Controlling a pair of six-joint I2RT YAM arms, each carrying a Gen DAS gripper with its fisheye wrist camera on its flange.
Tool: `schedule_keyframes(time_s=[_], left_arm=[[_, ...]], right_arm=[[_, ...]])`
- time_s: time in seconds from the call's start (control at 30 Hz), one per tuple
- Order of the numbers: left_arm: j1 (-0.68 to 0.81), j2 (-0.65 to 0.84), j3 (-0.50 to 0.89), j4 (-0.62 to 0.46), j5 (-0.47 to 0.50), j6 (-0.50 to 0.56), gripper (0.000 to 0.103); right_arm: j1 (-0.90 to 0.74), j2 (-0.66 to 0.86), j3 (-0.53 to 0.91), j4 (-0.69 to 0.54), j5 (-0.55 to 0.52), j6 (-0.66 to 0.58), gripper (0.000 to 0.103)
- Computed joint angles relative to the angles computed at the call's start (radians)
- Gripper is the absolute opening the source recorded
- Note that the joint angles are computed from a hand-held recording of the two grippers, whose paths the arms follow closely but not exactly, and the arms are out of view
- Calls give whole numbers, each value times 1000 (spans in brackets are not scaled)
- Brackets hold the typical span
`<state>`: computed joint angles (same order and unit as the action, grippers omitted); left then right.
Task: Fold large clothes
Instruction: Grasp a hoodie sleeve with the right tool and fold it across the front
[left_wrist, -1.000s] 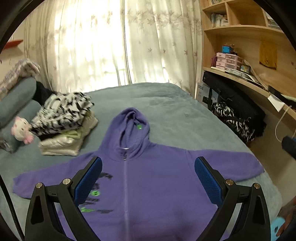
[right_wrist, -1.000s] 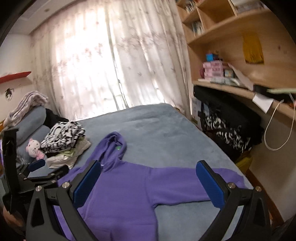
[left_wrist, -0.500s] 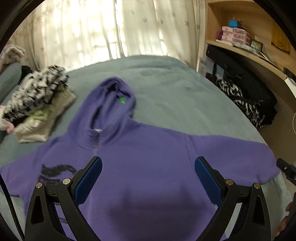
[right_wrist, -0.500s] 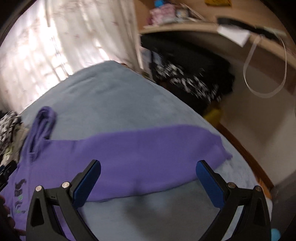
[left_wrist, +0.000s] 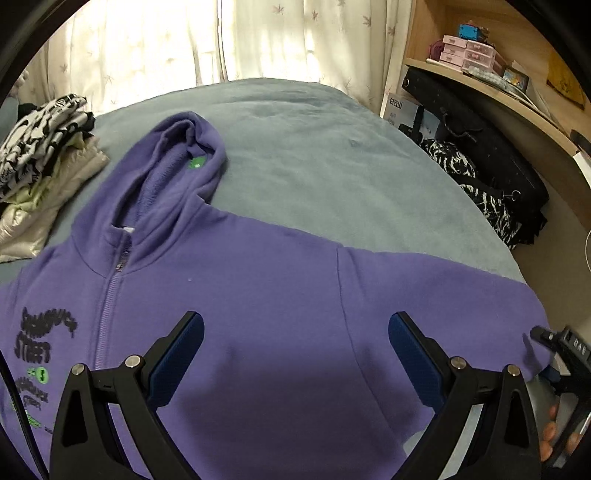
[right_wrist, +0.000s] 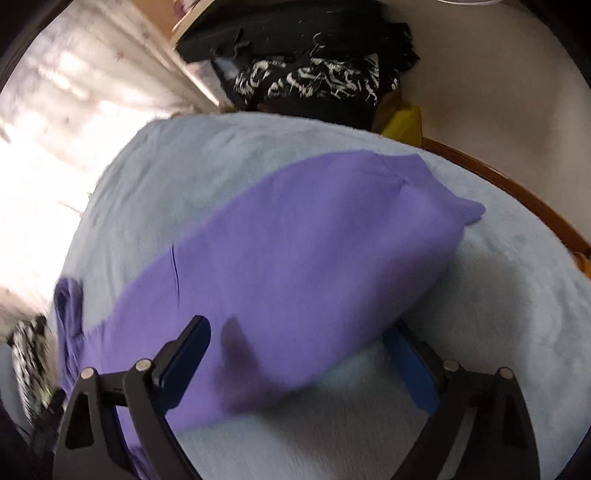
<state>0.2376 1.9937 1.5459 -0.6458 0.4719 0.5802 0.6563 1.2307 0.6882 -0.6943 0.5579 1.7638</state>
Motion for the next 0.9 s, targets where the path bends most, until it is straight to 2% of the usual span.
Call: schedule_keyframes(time_s=[0.07,0.13,0.17,0.2,0.27,0.37,0.47,0.6,0.77,0.9], left_arm=[[-10,15,11,-4,-6,-1,99],[-15,28,27,-16,-8,6,99],[-18,34,29,-13,-10,9,99],[-20,36,32,-9,-12,9,99],[-22,41,36,0,-22,14,96],[-22,63,78,-34,-47,34,85],[-1,86,144,-96,-53,46,84],[53,83,201,-147,-4,76,84],[140,87,300,-216,51,130,84],[216,143,447,-305,107,165,84]], right_arm=[[-48,-11,-14,47,-9,-39,89],[-92,-11,-21,84,-20,-69,75],[-119,-11,-25,107,-32,-94,60],[-140,-10,-22,120,-41,-114,39],[-165,-29,-32,151,-52,-153,14],[-123,-25,32,109,30,-172,12],[-23,32,187,43,144,-228,11],[91,182,463,5,216,-389,11],[194,469,871,-27,211,-632,11],[234,678,1141,-87,180,-740,11]])
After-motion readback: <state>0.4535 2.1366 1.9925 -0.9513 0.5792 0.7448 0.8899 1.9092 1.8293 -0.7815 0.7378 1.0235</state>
